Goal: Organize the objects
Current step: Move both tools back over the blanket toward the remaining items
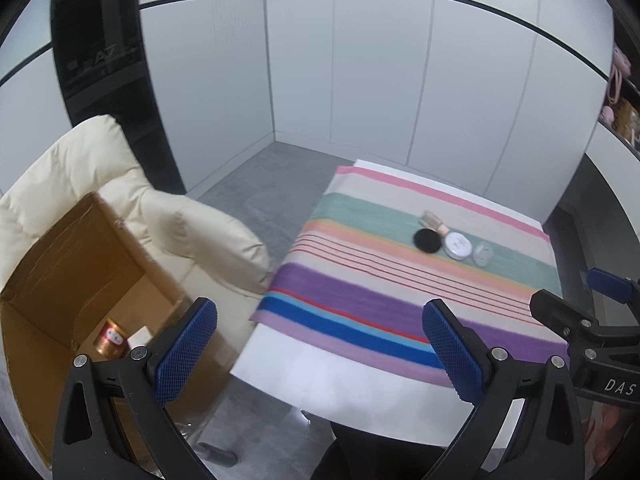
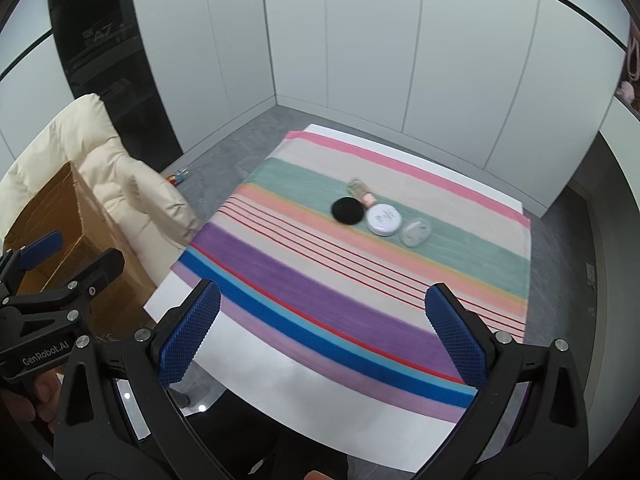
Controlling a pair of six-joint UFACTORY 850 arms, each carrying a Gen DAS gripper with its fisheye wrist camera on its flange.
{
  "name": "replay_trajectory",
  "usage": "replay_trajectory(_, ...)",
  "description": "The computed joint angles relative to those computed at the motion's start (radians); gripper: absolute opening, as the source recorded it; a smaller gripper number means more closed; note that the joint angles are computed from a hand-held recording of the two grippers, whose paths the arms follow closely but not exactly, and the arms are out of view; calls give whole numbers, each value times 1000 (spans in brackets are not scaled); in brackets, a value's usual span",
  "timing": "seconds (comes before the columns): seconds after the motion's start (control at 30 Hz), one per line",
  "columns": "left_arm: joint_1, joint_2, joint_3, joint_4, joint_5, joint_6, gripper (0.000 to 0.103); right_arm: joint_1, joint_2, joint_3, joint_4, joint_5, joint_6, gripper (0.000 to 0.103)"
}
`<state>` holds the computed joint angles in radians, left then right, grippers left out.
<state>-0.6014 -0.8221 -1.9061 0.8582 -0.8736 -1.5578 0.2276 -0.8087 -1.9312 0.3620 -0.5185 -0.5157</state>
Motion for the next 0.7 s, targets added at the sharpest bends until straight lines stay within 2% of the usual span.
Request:
replay_trajectory(0.27,-15,-70,-118,-21,6,75,103,-36,31,52,-20,25,10,103)
replay_trajectory(0.7,-32,-240,-400,-127,-27,264,103,-93,34,60,-52,28,58,103)
